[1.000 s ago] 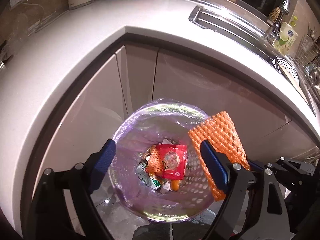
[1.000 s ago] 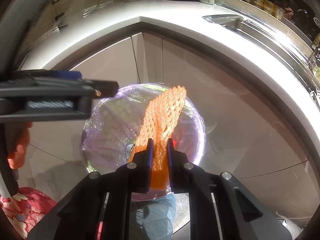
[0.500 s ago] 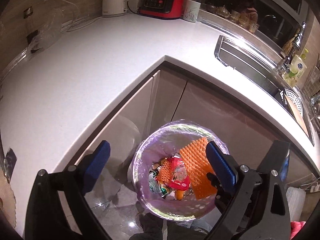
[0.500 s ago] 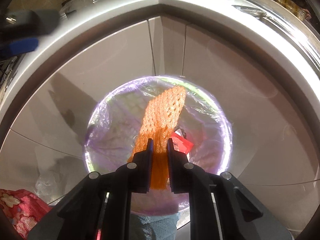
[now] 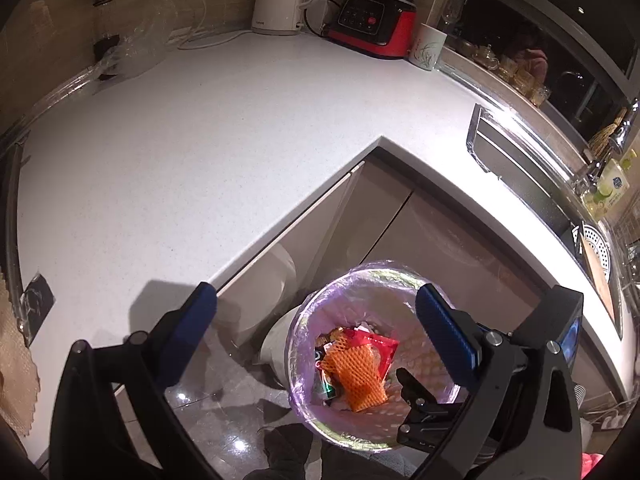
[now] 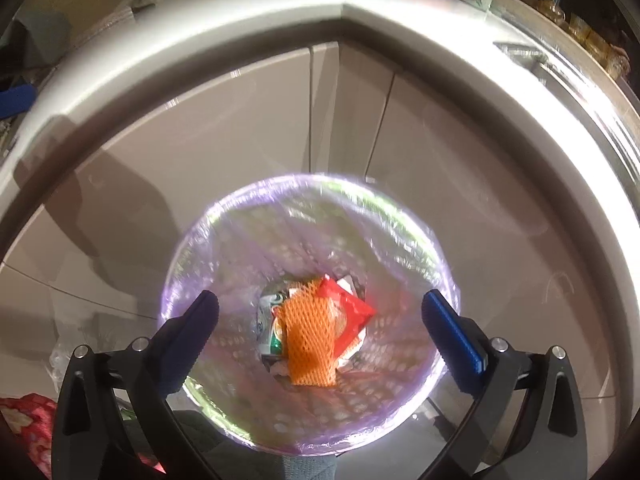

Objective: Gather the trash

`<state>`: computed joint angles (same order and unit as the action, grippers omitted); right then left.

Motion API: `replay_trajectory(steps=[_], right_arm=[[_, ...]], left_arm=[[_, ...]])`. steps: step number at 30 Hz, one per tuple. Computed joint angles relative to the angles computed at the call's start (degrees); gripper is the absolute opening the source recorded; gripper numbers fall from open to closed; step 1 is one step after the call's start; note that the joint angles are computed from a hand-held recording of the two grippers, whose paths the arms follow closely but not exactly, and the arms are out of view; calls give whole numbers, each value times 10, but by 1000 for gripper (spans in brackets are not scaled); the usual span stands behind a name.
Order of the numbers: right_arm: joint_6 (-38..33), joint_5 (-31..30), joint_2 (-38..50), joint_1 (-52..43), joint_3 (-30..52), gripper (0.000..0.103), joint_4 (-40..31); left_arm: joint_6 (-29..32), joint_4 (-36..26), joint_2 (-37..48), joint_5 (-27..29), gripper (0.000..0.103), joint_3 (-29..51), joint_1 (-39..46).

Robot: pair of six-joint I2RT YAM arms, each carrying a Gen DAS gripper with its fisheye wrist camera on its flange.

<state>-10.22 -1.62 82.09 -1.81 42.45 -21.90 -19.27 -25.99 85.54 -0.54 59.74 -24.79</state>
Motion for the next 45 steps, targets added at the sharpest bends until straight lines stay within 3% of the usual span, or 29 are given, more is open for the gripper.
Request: replay_trajectory(steps=[7,11,17,23,39,45], right_arm=[[-5,-25,-39,-31,105,101,-75],[0,-37,-35,-57,196,101,-126],[13,-62,-38,-100,322,101,-202],[39,-74,-67,-133,401,101,-259],[101,4,-299,-80,381,101,-360],[149,89,-369,4,368,101,-410]], left_arm=[[-17,-31,28,-17,95,103,-15],[-3,-69,57,-66,95,201,-40],[4,-151,97,-149,95,353,-88],[-16,-252,117,-184,95,473,-121],[-55,-314,-76,-256,95,377,-210],[-76,-356,-138,-314,95,347,-276]])
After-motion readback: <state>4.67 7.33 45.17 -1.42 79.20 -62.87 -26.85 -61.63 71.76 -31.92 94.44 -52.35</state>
